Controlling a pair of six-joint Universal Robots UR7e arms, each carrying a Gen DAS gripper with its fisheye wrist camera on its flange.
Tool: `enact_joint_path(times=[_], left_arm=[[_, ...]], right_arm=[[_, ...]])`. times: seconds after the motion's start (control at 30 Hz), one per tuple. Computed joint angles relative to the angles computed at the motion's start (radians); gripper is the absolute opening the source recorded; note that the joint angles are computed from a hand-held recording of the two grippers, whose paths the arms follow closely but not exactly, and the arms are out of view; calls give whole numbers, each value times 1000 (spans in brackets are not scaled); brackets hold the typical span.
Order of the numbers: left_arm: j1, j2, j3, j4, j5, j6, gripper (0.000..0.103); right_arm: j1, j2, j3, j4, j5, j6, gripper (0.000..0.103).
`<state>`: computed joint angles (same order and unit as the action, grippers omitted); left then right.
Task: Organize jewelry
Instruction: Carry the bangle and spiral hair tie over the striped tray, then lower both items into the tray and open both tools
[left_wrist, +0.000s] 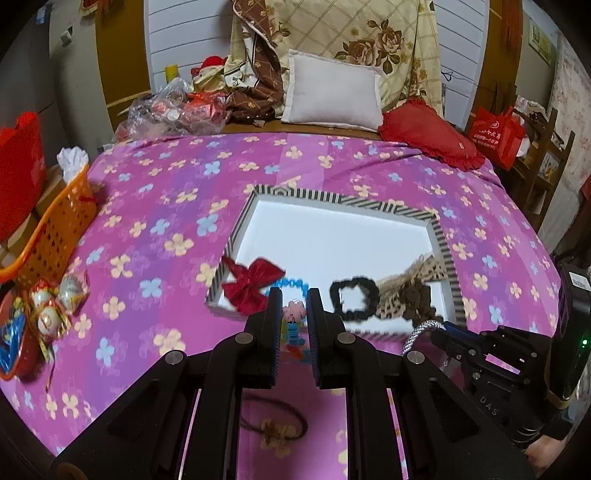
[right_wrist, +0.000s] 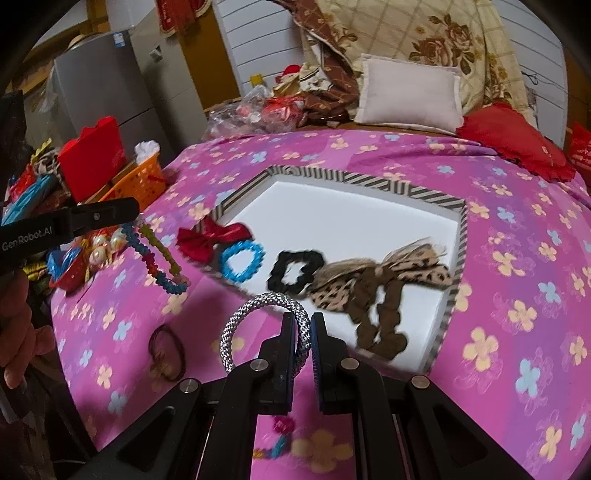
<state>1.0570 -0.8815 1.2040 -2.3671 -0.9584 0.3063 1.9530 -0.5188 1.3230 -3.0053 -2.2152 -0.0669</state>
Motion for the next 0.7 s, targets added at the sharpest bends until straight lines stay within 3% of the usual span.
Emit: enact_joint_path(times=[0.3,0.7], left_arm=[[-3,117,-150,21,21,24,12],[38,279,-368,124,17,-28,12]], right_arm=[[-34,24,-95,38,-3,13,8],[-75,91,-222,143,-3,41,8]])
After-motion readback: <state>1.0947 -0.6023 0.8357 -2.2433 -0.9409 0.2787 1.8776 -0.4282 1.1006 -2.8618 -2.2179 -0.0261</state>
